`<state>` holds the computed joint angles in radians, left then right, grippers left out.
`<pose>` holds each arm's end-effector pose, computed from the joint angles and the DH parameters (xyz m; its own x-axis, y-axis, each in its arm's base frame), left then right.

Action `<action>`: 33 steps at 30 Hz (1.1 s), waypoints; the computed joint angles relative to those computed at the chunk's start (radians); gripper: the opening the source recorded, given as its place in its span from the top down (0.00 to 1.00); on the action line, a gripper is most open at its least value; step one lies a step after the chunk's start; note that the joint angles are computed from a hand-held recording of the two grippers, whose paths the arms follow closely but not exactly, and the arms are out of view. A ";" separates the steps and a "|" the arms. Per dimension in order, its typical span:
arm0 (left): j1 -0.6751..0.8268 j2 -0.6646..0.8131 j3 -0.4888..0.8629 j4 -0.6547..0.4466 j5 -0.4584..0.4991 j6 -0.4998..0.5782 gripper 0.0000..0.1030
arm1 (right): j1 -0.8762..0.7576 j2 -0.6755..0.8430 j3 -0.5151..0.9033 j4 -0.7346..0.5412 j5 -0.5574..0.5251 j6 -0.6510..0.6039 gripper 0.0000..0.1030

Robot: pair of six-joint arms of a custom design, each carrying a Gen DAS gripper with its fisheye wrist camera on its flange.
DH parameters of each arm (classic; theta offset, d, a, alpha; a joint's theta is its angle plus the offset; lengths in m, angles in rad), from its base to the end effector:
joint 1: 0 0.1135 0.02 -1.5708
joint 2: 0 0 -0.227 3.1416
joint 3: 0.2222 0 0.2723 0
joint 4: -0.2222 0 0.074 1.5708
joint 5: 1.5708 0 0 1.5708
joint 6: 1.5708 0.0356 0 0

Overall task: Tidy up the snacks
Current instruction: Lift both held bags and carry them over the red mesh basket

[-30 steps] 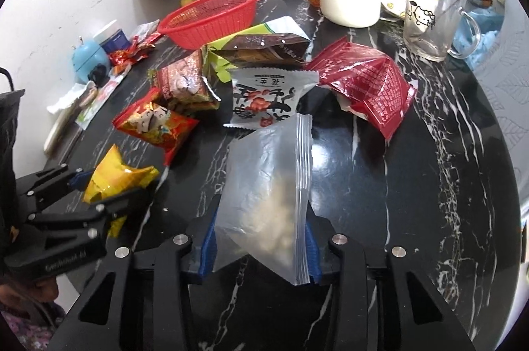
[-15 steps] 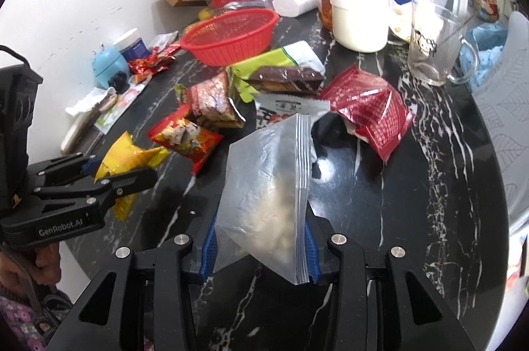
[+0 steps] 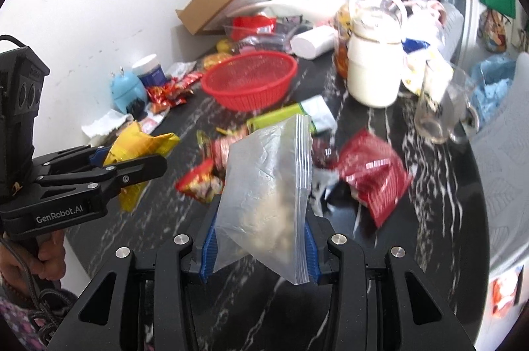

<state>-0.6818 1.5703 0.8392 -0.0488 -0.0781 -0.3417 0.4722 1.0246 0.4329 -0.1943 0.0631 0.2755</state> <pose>0.2623 -0.2093 0.1308 -0.7105 0.1464 -0.6883 0.3684 0.9107 -0.1866 0.2089 0.1042 0.1316 -0.7190 -0.0624 -0.6922 -0.2272 0.9623 0.1493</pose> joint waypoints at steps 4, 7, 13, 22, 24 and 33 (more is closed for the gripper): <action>0.027 0.014 0.037 0.008 0.004 0.019 0.55 | -0.026 0.061 0.064 0.018 -0.013 -0.050 0.60; 0.051 0.039 0.080 0.012 0.006 0.040 0.55 | -0.049 0.115 0.117 0.031 -0.030 -0.085 0.60; 0.104 0.115 0.190 0.012 0.030 0.081 0.55 | -0.103 0.258 0.249 0.061 -0.082 -0.160 0.60; 0.182 0.295 0.429 -0.007 0.069 0.130 0.55 | -0.160 0.513 0.499 0.081 -0.133 -0.240 0.59; 0.198 0.345 0.494 -0.016 0.075 0.141 0.55 | -0.170 0.580 0.571 0.074 -0.139 -0.254 0.59; 0.247 0.540 0.757 -0.072 0.083 0.178 0.55 | -0.195 0.848 0.868 0.019 -0.146 -0.319 0.59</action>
